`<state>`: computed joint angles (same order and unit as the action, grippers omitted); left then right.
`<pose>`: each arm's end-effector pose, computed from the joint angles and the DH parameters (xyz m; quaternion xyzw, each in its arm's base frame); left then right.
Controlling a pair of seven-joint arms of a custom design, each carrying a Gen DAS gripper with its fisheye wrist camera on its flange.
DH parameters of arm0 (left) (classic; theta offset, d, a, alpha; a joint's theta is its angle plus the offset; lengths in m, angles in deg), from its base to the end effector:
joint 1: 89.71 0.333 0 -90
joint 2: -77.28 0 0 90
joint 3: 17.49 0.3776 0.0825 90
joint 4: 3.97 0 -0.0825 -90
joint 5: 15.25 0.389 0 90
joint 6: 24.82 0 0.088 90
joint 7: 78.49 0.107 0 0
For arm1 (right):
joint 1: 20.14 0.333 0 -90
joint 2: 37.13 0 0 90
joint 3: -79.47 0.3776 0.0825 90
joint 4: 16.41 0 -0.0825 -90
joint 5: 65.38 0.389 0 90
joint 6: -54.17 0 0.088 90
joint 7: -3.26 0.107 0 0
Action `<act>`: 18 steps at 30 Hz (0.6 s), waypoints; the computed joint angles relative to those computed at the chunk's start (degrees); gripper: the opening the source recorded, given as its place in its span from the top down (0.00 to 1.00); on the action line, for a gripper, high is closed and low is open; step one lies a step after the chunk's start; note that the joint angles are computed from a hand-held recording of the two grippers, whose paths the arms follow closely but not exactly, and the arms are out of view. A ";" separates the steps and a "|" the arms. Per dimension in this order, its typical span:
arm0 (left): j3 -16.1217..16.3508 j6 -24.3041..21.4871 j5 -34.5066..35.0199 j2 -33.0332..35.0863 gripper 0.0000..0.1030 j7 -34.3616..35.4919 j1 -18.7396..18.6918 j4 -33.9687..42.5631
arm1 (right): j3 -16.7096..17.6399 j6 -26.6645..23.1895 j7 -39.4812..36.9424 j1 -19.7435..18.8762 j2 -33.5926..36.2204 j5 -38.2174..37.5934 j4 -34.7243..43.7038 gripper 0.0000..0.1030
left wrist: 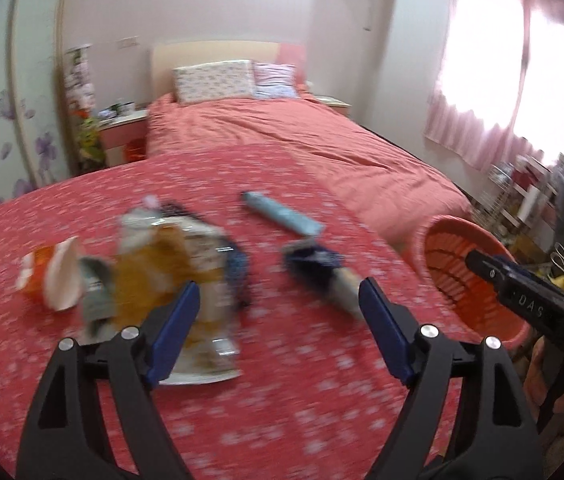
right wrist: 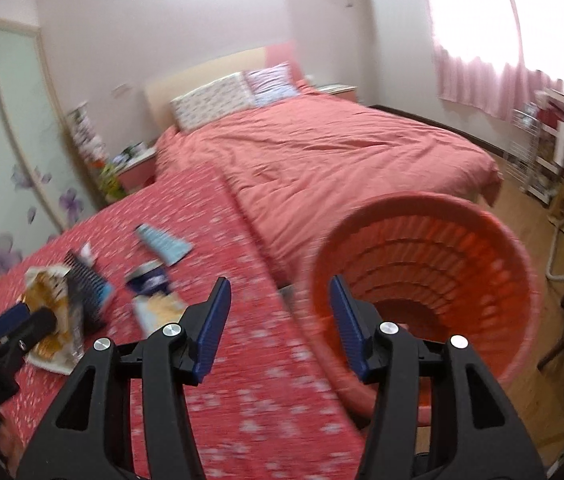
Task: Collect trash
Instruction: 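Grasp the blue-and-white snack wrapper with the right tool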
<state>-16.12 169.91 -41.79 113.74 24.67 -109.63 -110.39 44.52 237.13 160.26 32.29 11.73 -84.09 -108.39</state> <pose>0.6981 -0.1847 0.3241 -0.6189 0.6580 -0.3423 0.2583 0.6851 0.3865 0.3121 -0.5851 0.6820 -0.2413 0.3666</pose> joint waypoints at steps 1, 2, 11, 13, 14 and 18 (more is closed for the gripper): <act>0.81 0.35 -0.68 -0.54 0.23 -0.29 -0.04 -0.92 | 2.35 -0.74 -1.13 -1.47 0.17 -0.38 1.56 0.50; 1.44 0.49 -1.25 -1.01 0.23 -0.49 0.07 -1.56 | 5.71 -2.10 -2.76 -3.71 0.57 -1.00 4.00 0.50; 4.71 2.76 -6.25 -3.89 0.23 -0.49 2.72 -7.05 | 22.84 -13.49 -11.00 -14.27 6.16 -5.20 20.15 0.50; 5.04 2.79 -7.16 -4.02 0.23 -0.37 3.64 -7.64 | 24.38 -16.11 -12.16 -14.99 7.92 -5.58 23.78 0.50; 5.57 2.59 -7.81 -3.93 0.23 -0.26 3.43 -7.62 | 24.80 -17.33 -12.35 -15.01 8.71 -5.69 25.35 0.50; 8.23 0.90 -9.93 -2.96 0.23 -0.52 2.95 -6.75 | 26.62 -22.59 -14.35 -15.74 11.83 -5.79 31.26 0.50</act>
<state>-7.90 170.81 -51.71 110.78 24.14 -106.67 -117.14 71.14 214.53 145.91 16.56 23.56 -89.89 -77.13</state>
